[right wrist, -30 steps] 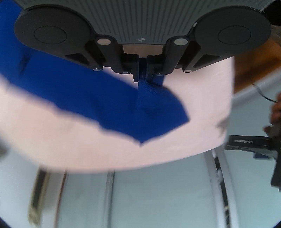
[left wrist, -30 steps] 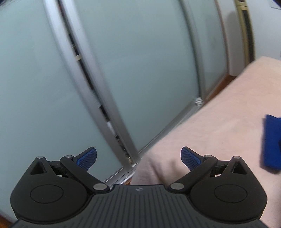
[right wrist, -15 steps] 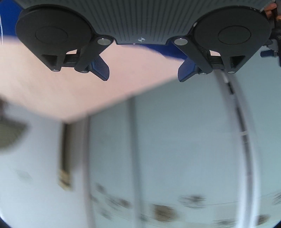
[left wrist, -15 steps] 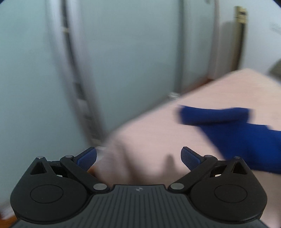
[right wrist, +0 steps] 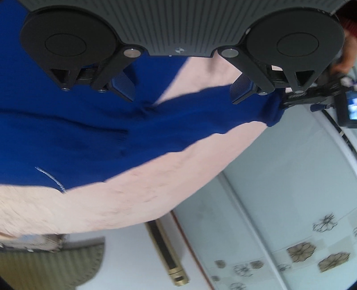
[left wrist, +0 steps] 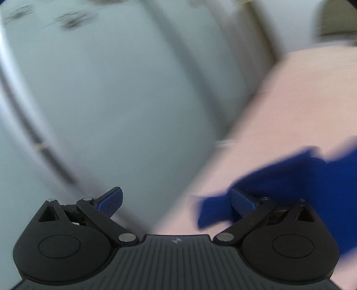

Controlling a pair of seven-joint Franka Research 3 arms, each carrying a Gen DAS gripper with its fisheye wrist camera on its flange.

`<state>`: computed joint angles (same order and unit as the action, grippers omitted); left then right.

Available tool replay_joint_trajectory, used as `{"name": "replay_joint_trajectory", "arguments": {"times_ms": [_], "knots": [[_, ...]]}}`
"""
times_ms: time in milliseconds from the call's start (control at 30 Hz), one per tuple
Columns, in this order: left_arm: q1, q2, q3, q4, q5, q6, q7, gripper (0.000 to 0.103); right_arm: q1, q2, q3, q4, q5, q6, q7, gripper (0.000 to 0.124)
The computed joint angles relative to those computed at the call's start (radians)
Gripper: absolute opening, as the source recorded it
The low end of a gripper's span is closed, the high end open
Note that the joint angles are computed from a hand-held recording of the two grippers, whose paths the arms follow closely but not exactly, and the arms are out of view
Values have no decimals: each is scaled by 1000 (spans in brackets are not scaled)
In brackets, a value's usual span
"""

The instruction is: Fold small clothes

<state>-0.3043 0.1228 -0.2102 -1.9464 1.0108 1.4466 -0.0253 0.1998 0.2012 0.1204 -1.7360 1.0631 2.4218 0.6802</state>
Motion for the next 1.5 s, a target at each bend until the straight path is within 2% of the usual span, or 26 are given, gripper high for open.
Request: {"name": "replay_joint_trajectory", "arguments": {"times_ms": [33,67,100,167,200,300,467,533,567,700,767,800,833,900,933,1067,1100,1200,1233,1267,1300,1333,1367,1400,1433,1500], "knots": [[-6,-7,28,16,-38,-47,-34,103,5,-7,1,-15,1,19,5,94],[24,-49,23,6,-82,-73,-106,103,5,-14,0,-23,1,29,1,94],[35,-102,23,-27,-103,-53,-156,103,1,-23,-5,-35,3,40,-11,95],[57,-254,14,-139,-142,89,-228,103,39,-31,17,-68,12,134,-13,97],[65,-300,8,-175,-159,154,-237,103,36,-37,13,-74,19,135,-21,97],[73,-421,25,-300,-242,480,-215,103,47,-31,23,-87,56,133,-25,97],[103,-463,54,-442,-353,954,-291,103,52,-20,23,-94,60,109,-26,97],[149,-449,34,-477,-330,1080,-382,102,52,-28,21,-104,62,112,-40,97],[177,-440,13,-479,-312,1099,-433,102,52,-32,21,-110,67,119,-49,98],[281,-411,-100,-455,-122,1035,-743,99,51,-43,12,-127,83,138,-40,99],[290,-395,-124,-433,-46,969,-868,62,49,-41,8,-129,85,140,-20,99],[281,-382,-109,-429,-50,961,-867,27,48,-40,6,-129,83,141,-8,99],[266,-358,-87,-405,-93,953,-828,13,48,-38,6,-130,83,140,2,99],[243,-318,-80,-356,-111,897,-801,7,46,-39,5,-134,85,143,11,99],[225,-287,-84,-308,-121,833,-759,7,45,-41,5,-136,86,144,11,99],[143,-178,-107,-108,-18,621,-566,6,38,-51,2,-153,114,161,-12,100],[116,-142,-112,-50,19,603,-520,6,36,-53,0,-158,121,168,-13,100],[57,-7,-100,140,128,682,-345,7,27,-58,-10,-170,137,188,-8,100],[42,37,-92,193,165,754,-314,7,24,-60,-13,-175,141,201,-4,100],[25,79,-69,236,199,865,-293,9,20,-63,-16,-180,149,213,-4,100],[42,127,-75,280,203,1001,-244,18,15,-68,-20,-187,158,232,-2,100],[82,195,-115,340,154,1122,-134,45,12,-73,-24,-194,166,253,-1,100],[98,258,-140,398,46,1188,23,65,9,-78,-26,-202,178,277,-2,100],[80,325,-151,463,-48,1198,156,91,6,-84,-32,-210,182,306,5,101],[40,358,-133,503,-86,1171,219,91,3,-88,-36,-216,186,329,10,101],[-23,405,-126,552,-45,1090,291,91,-5,-96,-43,-230,201,385,20,101]]}}
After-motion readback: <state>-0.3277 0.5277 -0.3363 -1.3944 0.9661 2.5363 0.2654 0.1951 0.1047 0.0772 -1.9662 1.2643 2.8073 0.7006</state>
